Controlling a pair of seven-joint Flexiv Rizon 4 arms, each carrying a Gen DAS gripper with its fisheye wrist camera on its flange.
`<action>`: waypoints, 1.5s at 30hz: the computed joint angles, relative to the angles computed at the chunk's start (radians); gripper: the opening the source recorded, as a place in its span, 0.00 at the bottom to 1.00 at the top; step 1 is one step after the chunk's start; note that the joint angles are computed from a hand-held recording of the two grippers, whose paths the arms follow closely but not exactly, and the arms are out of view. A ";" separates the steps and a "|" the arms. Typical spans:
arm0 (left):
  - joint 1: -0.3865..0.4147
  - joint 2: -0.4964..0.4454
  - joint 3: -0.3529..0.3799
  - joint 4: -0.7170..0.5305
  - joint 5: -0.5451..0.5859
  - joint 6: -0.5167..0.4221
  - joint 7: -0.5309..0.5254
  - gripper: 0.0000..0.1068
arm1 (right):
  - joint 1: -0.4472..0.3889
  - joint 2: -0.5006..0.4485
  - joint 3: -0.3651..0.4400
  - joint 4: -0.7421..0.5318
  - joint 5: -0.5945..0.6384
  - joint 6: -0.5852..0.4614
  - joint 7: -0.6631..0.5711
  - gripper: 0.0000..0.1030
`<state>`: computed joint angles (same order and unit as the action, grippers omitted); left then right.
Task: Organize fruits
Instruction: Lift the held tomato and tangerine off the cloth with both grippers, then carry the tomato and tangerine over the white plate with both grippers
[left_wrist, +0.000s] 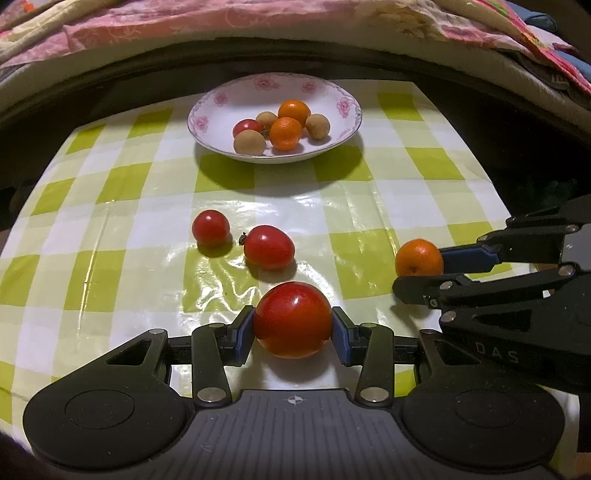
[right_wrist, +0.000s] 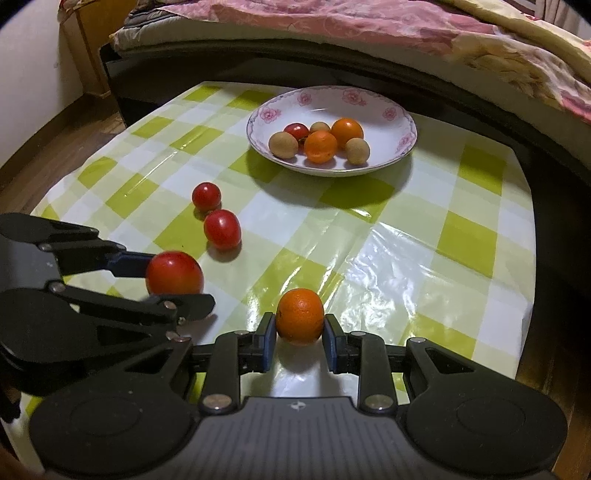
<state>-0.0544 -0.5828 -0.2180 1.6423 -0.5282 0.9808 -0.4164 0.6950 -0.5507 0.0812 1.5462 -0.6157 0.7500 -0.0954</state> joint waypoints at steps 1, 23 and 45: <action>-0.001 -0.001 0.000 -0.002 0.000 0.000 -0.002 0.48 | 0.000 0.000 -0.001 0.000 -0.001 0.000 0.001 0.30; -0.014 -0.001 -0.001 -0.009 0.022 0.044 -0.004 0.47 | 0.002 0.000 -0.010 -0.007 -0.029 -0.015 0.032 0.30; -0.032 -0.030 0.000 -0.083 0.062 0.051 -0.058 0.47 | -0.008 -0.006 -0.028 -0.026 -0.056 -0.023 0.044 0.30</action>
